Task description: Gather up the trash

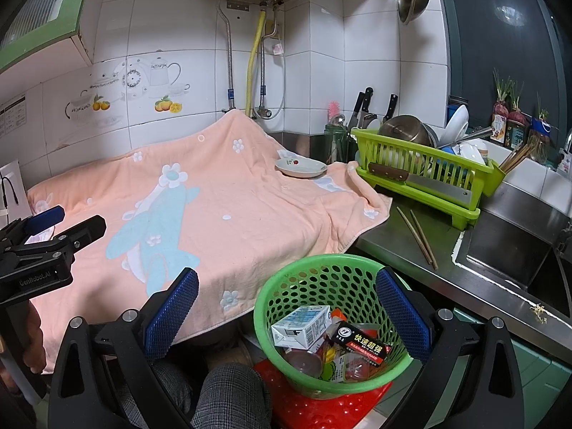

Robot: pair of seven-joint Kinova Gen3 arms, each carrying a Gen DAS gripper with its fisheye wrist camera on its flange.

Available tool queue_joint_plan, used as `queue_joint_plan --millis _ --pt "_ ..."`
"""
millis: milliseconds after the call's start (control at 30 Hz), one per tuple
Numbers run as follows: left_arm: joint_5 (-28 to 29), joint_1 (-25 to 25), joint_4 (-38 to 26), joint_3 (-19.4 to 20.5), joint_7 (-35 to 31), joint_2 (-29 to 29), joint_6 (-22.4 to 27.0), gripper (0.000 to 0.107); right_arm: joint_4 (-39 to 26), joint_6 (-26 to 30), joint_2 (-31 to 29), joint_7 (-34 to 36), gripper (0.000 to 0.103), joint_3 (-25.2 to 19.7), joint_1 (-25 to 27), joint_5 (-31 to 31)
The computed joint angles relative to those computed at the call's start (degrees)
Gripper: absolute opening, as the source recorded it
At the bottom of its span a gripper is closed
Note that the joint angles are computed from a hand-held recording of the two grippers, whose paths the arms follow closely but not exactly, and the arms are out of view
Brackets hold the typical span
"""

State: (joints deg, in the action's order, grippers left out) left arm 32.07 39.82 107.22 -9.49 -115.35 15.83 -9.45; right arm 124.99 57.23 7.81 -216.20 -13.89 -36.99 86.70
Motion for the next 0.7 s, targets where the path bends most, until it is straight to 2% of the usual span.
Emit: queue_joint_plan --millis 67,200,333,400,533,700 --pt "-0.59 -0.73 0.21 0.84 0.49 0.05 -0.58 0.098 0.02 -0.06 -0.01 -0.12 0.096 -0.02 0.01 0.04" --pt "2.46 0.94 0.59 -0.51 -1.82 0.22 -2.42 0.098 -0.09 -0.13 0.0 0.11 0.096 -0.03 0.02 -0.1" --pt "8.25 2.79 0.56 -1.84 -7.22 0.6 -4.07 0.098 -0.03 -0.05 0.01 -0.03 0.096 -0.05 -0.03 -0.06" --pt "8.87 1.33 0.54 -0.18 -8.29 0.5 -3.97 0.098 -0.1 0.02 0.03 0.14 0.096 -0.07 -0.09 -0.11" --pt "12.37 1.05 -0.23 -0.09 -11.57 0.67 -2.5 0.098 -0.34 0.05 0.27 0.19 0.096 -0.09 -0.22 -0.22" --pt "13.23 0.64 -0.35 0.23 -12.36 0.76 -2.06 0.098 -0.93 0.15 0.86 0.36 0.096 0.02 -0.49 -0.4"
